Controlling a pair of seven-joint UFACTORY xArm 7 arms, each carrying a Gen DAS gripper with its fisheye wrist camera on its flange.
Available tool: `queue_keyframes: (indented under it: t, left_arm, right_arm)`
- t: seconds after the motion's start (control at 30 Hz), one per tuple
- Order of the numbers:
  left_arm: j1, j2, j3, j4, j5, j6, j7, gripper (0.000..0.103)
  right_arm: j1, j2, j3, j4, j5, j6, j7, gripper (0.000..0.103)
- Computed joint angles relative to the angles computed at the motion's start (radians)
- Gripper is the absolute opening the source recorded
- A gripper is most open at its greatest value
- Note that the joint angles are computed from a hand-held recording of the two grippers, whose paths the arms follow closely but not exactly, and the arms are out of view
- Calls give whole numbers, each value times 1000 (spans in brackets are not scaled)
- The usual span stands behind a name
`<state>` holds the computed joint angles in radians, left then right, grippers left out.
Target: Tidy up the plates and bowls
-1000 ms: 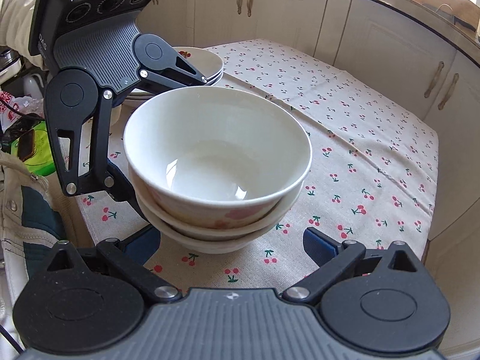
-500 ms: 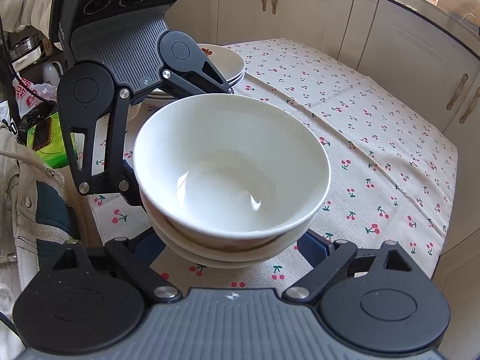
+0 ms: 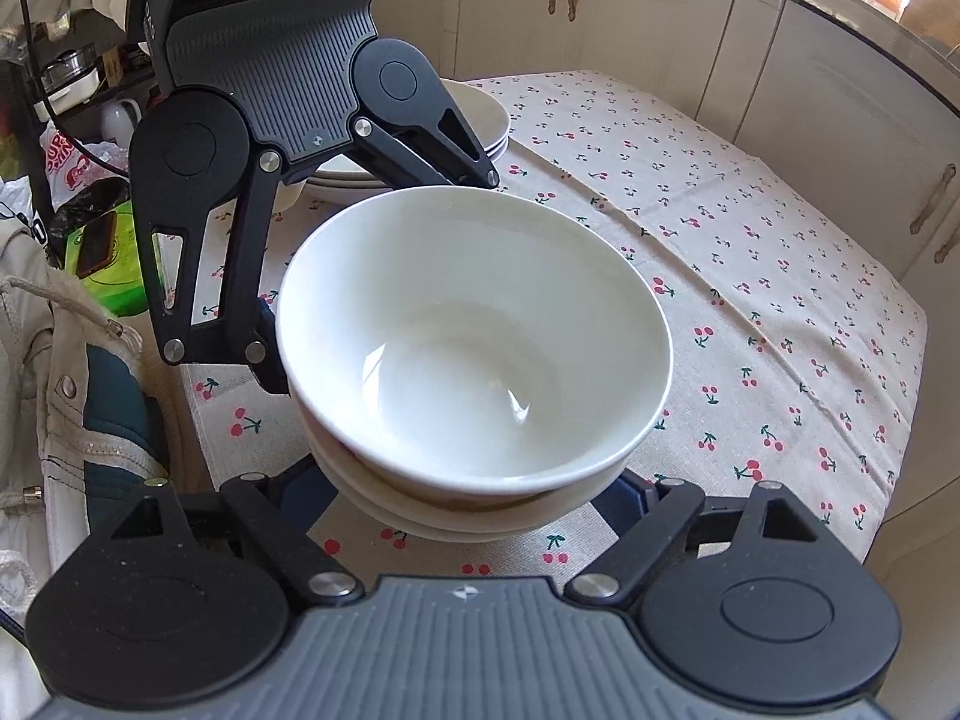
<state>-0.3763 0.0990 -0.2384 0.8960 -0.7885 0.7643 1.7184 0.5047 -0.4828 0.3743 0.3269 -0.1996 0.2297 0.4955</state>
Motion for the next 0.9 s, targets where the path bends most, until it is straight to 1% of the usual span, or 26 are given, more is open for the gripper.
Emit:
queue_keyframes:
  t: [0.27,0.43,0.57,0.7,0.8,0.9]
  left_arm:
    - [-6,17,-4,28,61,11,-57,77]
    - [-5,20,-8,32,71,5,-61,77]
    - [-3,13,-10,22,56,-6,-46,76]
    - [-2,-15,-8,-3,20,-20,-20,76]
    - [0,-33,3,-10,6,-6,-12,76]
    - [3,-59,16,-27,-12,0,3,76]
  right_arm:
    - [5,3,-3,9,4,17,-2,91]
    - [0,3,2,12,3,20,12,91]
    - [-2,1,6,17,2,32,24,91]
    - [-3,-11,11,24,-6,54,34,91]
    - [7,-17,4,37,-2,73,27,91]
    - [4,-9,13,64,-12,92,24,91]
